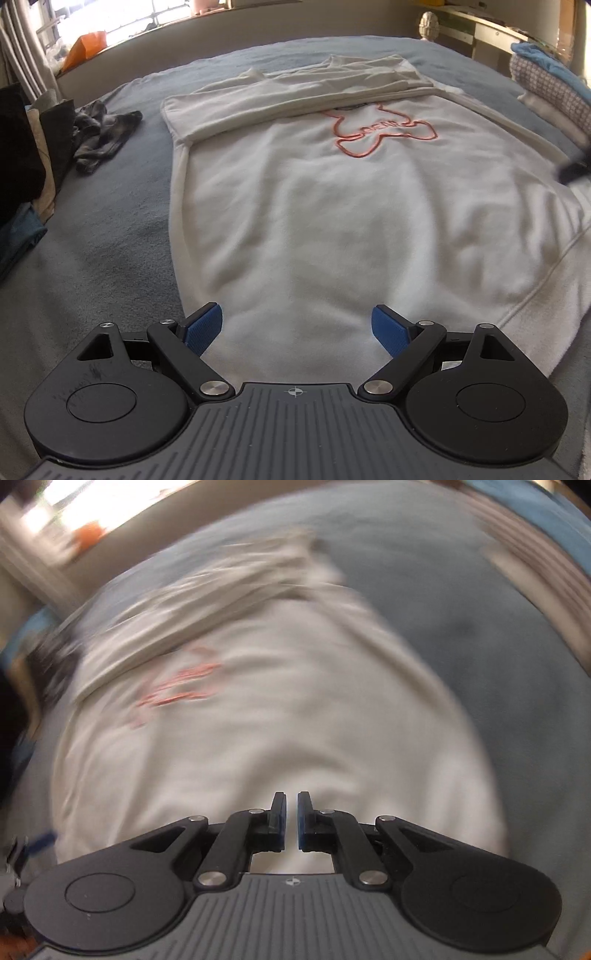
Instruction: Fold clothes
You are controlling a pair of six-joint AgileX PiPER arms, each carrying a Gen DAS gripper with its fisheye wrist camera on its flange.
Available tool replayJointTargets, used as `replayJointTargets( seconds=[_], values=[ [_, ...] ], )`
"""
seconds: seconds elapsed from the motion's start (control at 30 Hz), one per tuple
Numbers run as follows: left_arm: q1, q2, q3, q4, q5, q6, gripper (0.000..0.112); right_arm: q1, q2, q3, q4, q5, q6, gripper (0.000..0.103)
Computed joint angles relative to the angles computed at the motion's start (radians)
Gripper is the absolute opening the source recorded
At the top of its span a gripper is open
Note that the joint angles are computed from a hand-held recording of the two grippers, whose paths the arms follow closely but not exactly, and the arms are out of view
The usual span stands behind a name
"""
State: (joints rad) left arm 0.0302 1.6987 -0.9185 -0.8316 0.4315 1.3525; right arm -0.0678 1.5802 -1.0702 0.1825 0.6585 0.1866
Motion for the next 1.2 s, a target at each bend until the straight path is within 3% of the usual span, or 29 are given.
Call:
replayJointTargets(
  seconds=[0.13, 0.23, 0.3, 0.37, 0.43, 0.57, 0.7, 0.8, 0.87, 0.97, 1.0, 1.17, 1.2],
  values=[
    [0.0, 0.004, 0.003, 0.026, 0.008, -0.014, 0.089, 0.107, 0.136, -0.116, -0.066, 0.01, -0.101, 0.005],
    [0.009, 0.022, -0.015, 0.046, 0.025, -0.031, 0.089, 0.151, 0.177, -0.123, -0.185, 0.114, -0.092, 0.004],
    [0.016, 0.037, -0.029, 0.061, 0.04, -0.049, 0.089, 0.159, 0.144, -0.098, -0.206, 0.147, -0.119, 0.004],
    [0.023, 0.048, -0.041, 0.071, 0.058, -0.066, 0.089, 0.19, 0.139, -0.134, -0.272, 0.237, -0.066, 0.005],
    [0.023, 0.051, -0.043, 0.07, 0.059, -0.065, 0.089, 0.218, 0.14, -0.177, -0.291, 0.262, -0.048, 0.005],
    [0.023, 0.047, -0.041, 0.077, 0.06, -0.072, 0.089, 0.26, 0.165, -0.258, -0.175, 0.132, -0.154, 0.005],
    [0.028, 0.048, -0.044, 0.08, 0.066, -0.083, 0.089, 0.315, 0.311, -0.39, -0.112, 0.06, -0.279, 0.005],
    [0.032, 0.052, -0.049, 0.078, 0.073, -0.08, 0.089, 0.329, 0.391, -0.406, -0.172, 0.097, -0.299, 0.005],
    [0.036, 0.057, -0.054, 0.074, 0.079, -0.072, 0.089, 0.301, 0.352, -0.352, -0.142, 0.106, -0.341, 0.005],
    [0.04, 0.064, -0.06, 0.07, 0.086, -0.064, 0.089, 0.307, 0.326, -0.386, -0.219, 0.234, -0.276, 0.005],
    [0.041, 0.065, -0.06, 0.069, 0.086, -0.063, 0.089, 0.314, 0.314, -0.383, -0.233, 0.24, -0.272, 0.005],
    [0.047, 0.063, -0.059, 0.069, 0.087, -0.058, 0.089, 0.314, 0.305, -0.364, -0.044, 0.127, -0.358, 0.005],
    [0.051, 0.064, -0.061, 0.068, 0.089, -0.059, 0.089, 0.318, 0.331, -0.378, -0.035, 0.137, -0.378, 0.005]
  ],
)
